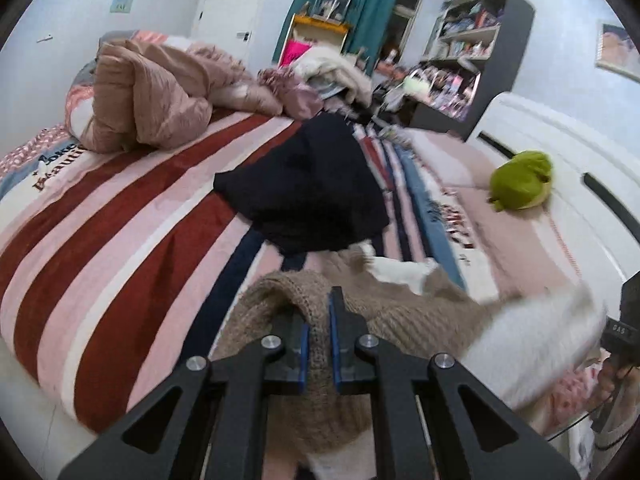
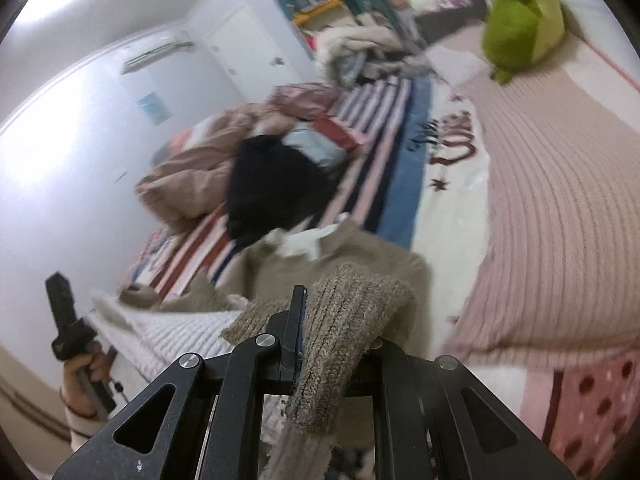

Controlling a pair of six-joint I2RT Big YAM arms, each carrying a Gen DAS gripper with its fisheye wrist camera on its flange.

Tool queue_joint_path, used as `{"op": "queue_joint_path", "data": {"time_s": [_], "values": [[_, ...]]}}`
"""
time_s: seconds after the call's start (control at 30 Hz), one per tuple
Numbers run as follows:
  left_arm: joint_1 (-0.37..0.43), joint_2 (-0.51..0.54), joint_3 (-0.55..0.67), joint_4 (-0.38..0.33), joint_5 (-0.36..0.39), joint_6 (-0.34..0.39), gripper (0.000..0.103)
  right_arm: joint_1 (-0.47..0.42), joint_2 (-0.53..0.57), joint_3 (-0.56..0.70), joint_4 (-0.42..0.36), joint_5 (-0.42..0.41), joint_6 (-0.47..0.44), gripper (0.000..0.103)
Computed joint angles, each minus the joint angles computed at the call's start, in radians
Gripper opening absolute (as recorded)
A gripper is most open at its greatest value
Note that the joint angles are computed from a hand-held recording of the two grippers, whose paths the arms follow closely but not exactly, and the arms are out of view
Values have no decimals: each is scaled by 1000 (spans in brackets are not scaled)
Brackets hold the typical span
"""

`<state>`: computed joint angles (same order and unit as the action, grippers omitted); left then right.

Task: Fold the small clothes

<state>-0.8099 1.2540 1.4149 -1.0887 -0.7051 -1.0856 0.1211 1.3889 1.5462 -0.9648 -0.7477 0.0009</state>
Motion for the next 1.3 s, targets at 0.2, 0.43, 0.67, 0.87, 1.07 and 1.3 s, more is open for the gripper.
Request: {"op": "queue_joint_path", "data": {"time_s": [0.2,0.43,0.67,0.87,1.07,1.3], "values": [[192,99,38,39,167,108,7,60,242,250,-74,151,17,6],[319,197,28,71,342,133,16,107,467,467,-191,257,-7,7],[276,90,-53,184,327,178,70,81,546,568,-339,144,-26,29],[190,2,-35,187,255,239,70,64,433,494,-302,195,-105,77],[108,3,-46,267,387,356,58,74,234,282,-189,78,-153,64],[139,132,-14,210,513,323,27,164,120,94,-160,78,-214,16]]}}
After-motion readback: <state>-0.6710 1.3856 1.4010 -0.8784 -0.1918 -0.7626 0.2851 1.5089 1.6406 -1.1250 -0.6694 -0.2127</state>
